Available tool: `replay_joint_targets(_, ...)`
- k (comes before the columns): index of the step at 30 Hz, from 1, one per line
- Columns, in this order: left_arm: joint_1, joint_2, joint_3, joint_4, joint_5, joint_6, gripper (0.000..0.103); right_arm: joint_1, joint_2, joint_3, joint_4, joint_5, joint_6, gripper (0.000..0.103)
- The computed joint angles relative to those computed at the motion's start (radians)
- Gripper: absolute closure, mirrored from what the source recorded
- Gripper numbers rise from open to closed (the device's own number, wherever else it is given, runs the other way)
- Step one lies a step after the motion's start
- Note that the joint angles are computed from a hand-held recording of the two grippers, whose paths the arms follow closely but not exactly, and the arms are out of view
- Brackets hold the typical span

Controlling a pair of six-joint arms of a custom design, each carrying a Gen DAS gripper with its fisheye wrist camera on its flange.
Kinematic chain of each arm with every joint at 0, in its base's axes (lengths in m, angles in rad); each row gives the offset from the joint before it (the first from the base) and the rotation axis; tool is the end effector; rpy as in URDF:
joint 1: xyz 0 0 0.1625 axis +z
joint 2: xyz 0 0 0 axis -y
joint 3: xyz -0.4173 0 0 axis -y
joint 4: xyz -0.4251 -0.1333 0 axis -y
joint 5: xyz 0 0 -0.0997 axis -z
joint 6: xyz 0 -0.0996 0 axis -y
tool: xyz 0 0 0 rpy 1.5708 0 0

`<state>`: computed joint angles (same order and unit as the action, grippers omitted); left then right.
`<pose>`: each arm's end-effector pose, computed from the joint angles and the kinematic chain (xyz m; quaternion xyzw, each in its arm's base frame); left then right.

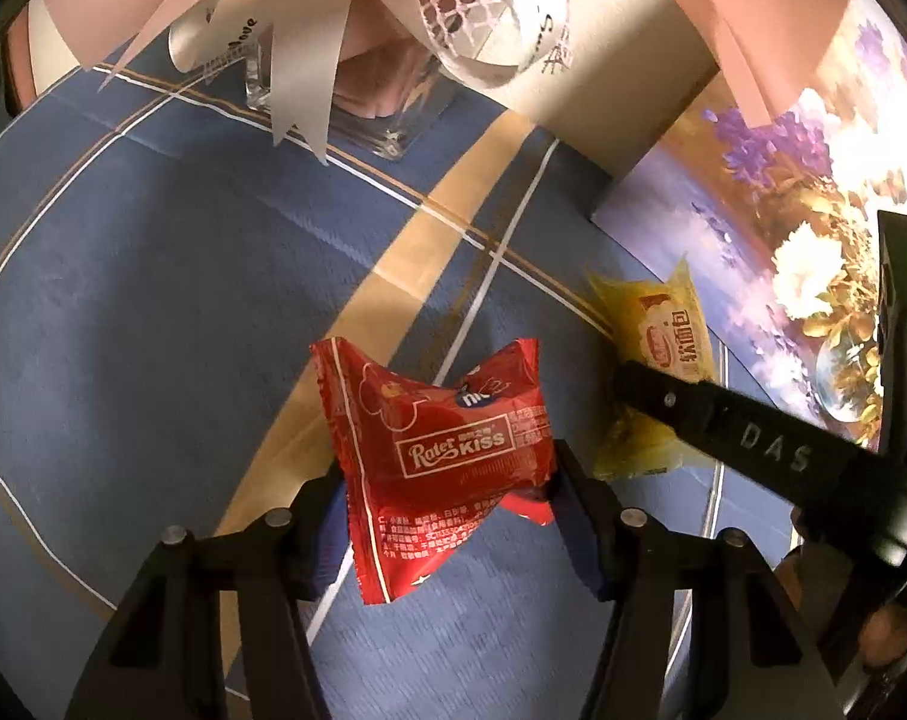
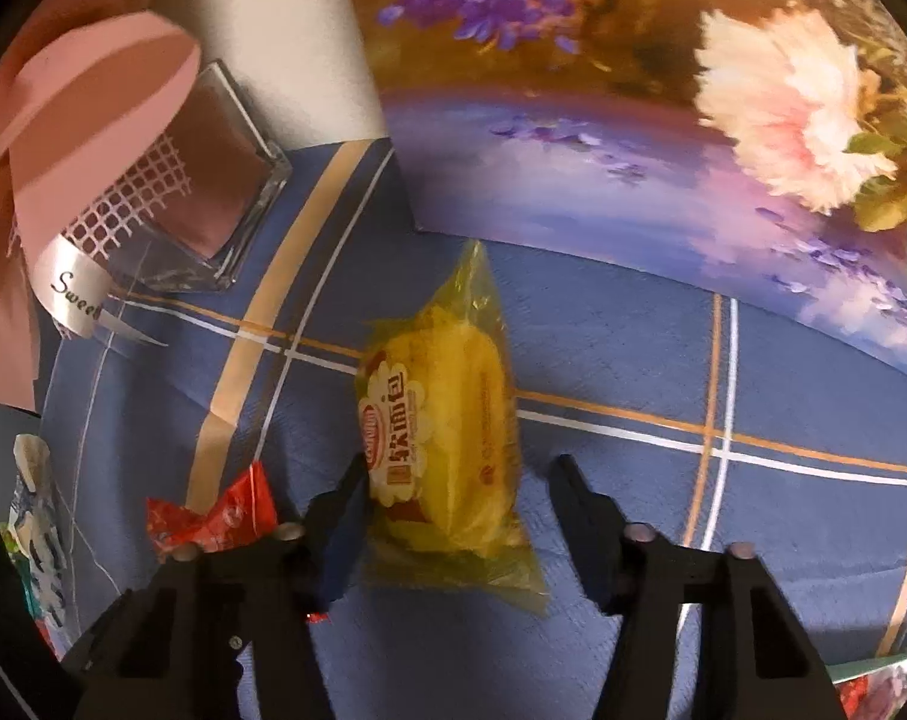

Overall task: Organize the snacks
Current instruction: 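Grasp the red Rate KISS pack with left tool while right tool grasps the yellow bun pack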

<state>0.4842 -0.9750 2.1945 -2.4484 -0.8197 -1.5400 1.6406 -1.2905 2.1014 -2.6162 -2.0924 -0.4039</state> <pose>-0.3046 -0.3876 0.0067 -0.1453 0.9073 -0.3092 0.2451 0.1201 -0.5182 0.1945 0.1958 -0.9398 0.0689 0.2713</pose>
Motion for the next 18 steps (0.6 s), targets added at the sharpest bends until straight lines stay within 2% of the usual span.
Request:
replay_joint_targets(6,-0.019,-0.03,0.027,0.015,0.002,-0.051,0.051,0.0,-0.038,0.025,-0.018,0.001,-0.025,0.055)
replay_joint_targets(11,-0.033,-0.041,0.027,0.04,-0.015,-0.085,0.053,-0.009,-0.101,0.057,-0.006,-0.004,-0.032,0.055)
replay_joint_targets(18,-0.086,-0.059,0.001,0.125,-0.037,-0.155,0.053,-0.026,-0.267,0.124,0.072,0.065,-0.026,0.055)
